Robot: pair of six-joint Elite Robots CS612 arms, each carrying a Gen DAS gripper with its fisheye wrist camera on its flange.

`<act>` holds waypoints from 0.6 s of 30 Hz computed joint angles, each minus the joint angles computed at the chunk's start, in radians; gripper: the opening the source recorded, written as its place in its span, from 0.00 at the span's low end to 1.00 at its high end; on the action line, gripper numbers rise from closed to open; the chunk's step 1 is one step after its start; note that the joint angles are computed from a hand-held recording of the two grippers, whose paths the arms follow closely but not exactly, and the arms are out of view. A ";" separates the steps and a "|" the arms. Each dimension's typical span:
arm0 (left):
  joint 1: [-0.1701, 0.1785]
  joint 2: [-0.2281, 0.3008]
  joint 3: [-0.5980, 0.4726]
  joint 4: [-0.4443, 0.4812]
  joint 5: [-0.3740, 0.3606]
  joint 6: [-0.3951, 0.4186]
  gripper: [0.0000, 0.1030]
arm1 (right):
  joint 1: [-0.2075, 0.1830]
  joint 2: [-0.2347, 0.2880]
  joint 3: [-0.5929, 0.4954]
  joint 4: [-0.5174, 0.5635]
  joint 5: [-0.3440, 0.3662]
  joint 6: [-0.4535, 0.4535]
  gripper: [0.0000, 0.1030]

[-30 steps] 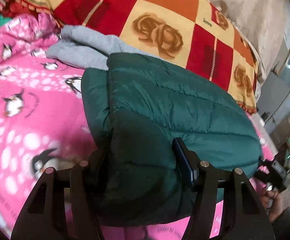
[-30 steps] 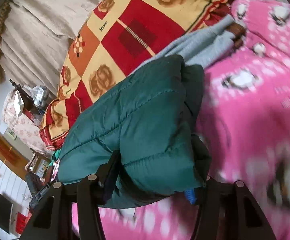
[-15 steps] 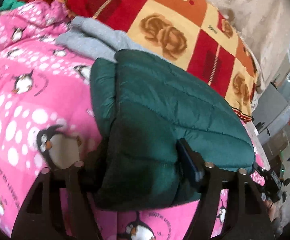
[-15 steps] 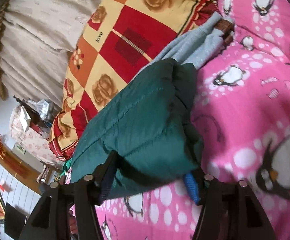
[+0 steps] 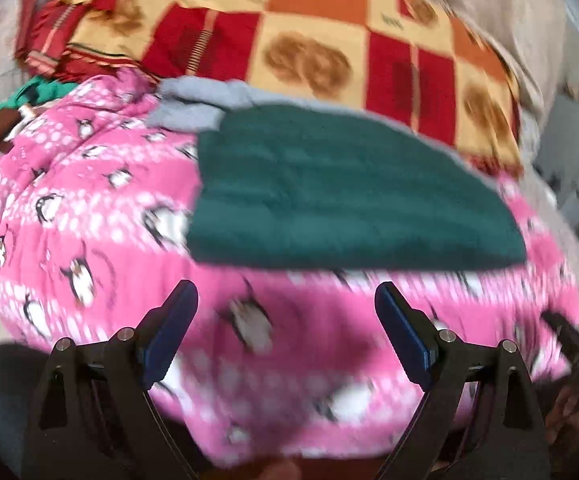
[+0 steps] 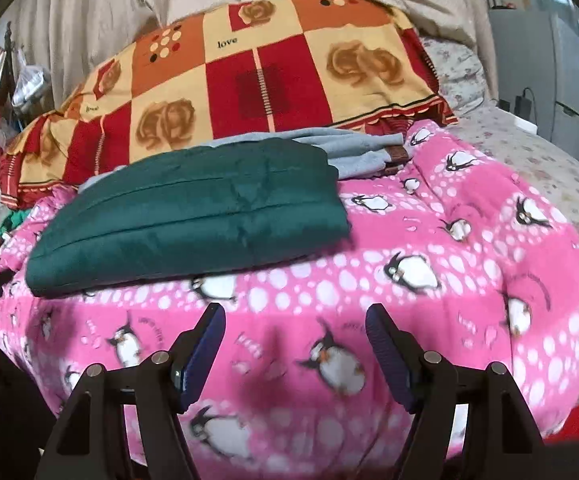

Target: Fold large clothes

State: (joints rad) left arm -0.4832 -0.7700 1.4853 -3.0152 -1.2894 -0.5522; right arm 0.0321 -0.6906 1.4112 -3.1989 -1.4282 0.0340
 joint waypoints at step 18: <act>-0.075 -0.053 0.037 0.050 0.110 0.004 0.88 | 0.024 -0.038 0.102 -0.177 -0.048 -0.057 0.69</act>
State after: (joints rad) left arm -0.5578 -0.8227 1.5228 -2.9654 -1.1792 -0.5478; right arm 0.0562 -0.7289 1.5130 -3.3756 -1.4765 -0.0232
